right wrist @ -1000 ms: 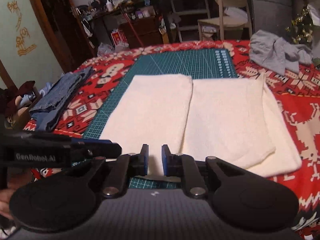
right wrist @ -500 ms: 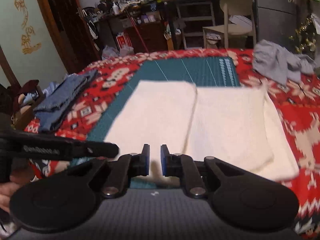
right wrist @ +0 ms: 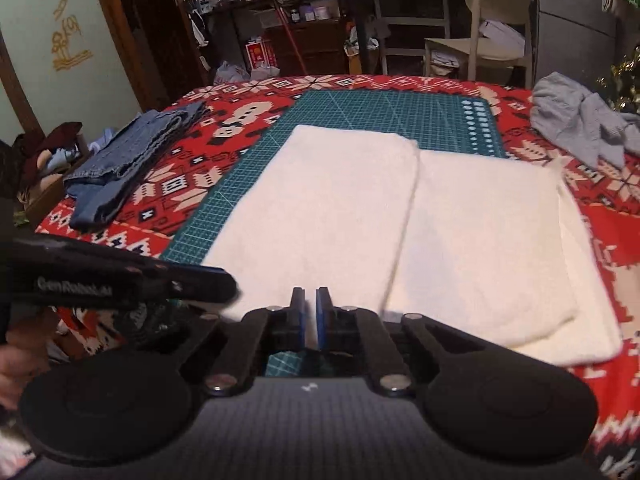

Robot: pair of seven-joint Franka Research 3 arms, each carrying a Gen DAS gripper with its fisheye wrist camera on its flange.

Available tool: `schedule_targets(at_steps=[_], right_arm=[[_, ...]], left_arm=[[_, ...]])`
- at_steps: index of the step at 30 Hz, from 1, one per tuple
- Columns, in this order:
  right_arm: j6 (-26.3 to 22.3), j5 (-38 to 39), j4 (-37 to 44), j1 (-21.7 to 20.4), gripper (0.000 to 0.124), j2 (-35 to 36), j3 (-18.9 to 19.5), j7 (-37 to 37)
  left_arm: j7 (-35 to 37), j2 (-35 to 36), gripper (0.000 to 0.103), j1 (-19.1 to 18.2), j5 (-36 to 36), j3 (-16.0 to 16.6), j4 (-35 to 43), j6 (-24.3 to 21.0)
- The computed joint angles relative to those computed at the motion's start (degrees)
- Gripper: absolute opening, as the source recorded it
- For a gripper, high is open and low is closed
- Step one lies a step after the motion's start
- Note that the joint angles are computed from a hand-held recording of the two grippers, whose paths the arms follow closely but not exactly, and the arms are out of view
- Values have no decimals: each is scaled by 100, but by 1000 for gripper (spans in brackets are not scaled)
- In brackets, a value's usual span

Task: Fold clothes

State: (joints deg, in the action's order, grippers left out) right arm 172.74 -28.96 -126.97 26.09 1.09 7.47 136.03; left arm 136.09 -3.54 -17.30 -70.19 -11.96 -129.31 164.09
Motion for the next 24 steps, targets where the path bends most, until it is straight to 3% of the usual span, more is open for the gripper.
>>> schedule_targets(at_steps=[4, 9, 12, 18, 24], right_arm=[[94, -390, 87, -52, 7, -7, -40, 378], [-77, -928, 540, 72, 7, 332, -249, 1010], [-277, -880, 547, 165, 7, 386, -340, 1002], [-16, -997, 66, 48, 5, 42, -313, 1215], [-15, -1155, 431, -69, 7, 195, -192, 1170]], left_arm=[[-91, 164, 6, -24, 239, -74, 192, 350], [-897, 514, 6, 101, 1114, -171, 406, 531], [-613, 405, 5, 186, 765, -251, 281, 485], [-528, 115, 5, 82, 650, -155, 29, 475], [-265, 462, 5, 79, 404, -112, 531, 668]])
